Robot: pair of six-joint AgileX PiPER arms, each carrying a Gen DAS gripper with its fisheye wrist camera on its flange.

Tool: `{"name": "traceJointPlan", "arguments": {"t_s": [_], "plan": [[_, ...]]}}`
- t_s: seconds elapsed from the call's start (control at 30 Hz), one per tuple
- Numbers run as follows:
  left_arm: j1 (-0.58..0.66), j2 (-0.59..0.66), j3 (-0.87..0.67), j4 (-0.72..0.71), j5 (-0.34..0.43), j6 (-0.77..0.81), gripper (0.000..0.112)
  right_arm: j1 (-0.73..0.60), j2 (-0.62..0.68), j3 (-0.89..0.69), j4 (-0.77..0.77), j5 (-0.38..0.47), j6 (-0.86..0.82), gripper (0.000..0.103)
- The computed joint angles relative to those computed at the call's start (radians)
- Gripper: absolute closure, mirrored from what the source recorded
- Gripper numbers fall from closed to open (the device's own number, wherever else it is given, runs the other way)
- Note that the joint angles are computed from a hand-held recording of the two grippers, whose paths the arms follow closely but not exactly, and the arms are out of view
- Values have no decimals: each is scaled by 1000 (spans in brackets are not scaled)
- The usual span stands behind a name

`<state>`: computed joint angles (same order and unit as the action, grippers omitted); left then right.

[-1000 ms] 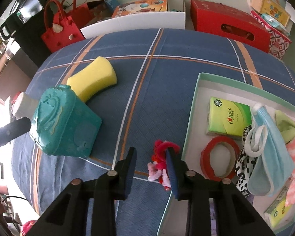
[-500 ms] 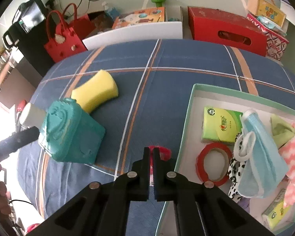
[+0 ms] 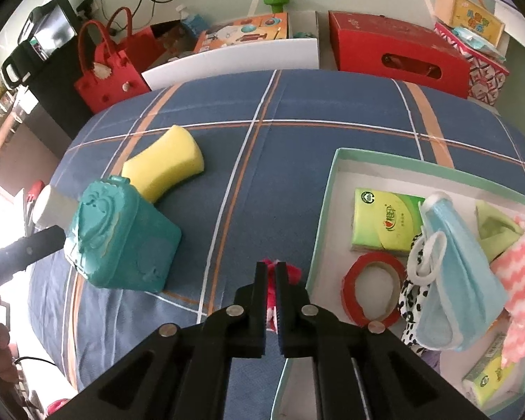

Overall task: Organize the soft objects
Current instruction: 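Grasp the red fuzzy toy with the right gripper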

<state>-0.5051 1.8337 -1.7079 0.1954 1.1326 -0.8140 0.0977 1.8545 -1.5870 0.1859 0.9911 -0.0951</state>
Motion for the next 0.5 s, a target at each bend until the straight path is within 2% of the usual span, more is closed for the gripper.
{"name": "traceJointPlan", "arguments": {"t_s": [0.17,0.23,0.4,0.5], "plan": [[4,-3,4,-7,-5,4,22,8,11,-1,-2,8,-2,97],[7,-6,7,-10,-9,6,22,16,13,2,-13,6,2,93],[16,-17,23,-19,-21,9,22,36,4,25,-45,-8,17,68],[20,-20,27,-26,-26,14,22,43,4,34,-51,-5,13,63]]}}
